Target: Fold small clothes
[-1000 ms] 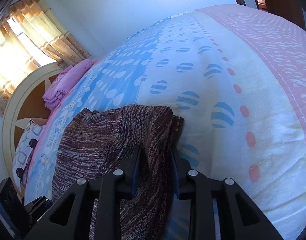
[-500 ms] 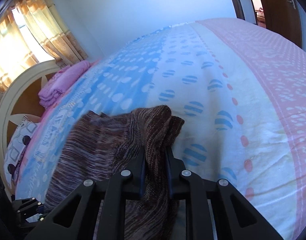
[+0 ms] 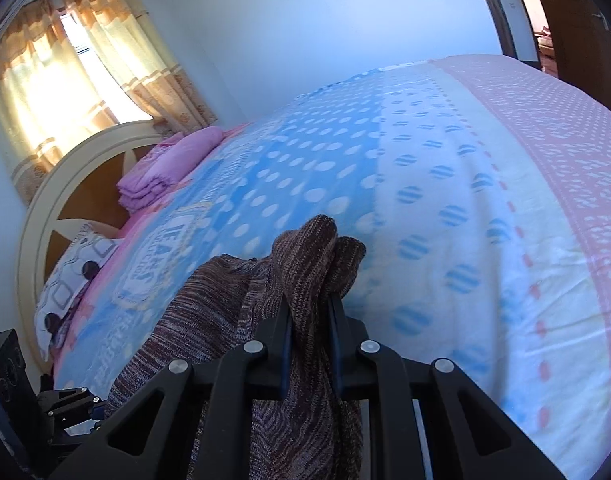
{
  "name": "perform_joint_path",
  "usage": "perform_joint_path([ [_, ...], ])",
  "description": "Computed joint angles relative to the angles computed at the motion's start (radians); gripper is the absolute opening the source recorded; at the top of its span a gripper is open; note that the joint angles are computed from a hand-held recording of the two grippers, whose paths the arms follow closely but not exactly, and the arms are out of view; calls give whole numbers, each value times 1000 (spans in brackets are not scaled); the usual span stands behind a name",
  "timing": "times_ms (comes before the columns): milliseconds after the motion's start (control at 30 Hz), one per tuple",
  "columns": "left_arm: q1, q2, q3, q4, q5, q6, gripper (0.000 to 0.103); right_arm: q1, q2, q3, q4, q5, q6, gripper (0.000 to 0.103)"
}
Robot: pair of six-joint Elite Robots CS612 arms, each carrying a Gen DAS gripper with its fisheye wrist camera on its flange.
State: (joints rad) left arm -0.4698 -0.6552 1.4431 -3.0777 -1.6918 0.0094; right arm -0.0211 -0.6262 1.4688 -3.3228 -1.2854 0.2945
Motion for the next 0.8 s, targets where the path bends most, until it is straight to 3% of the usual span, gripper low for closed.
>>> perform_joint_path([
  [800, 82, -90, 174, -116, 47, -43, 17, 114, 36, -93, 53, 63, -42, 15],
])
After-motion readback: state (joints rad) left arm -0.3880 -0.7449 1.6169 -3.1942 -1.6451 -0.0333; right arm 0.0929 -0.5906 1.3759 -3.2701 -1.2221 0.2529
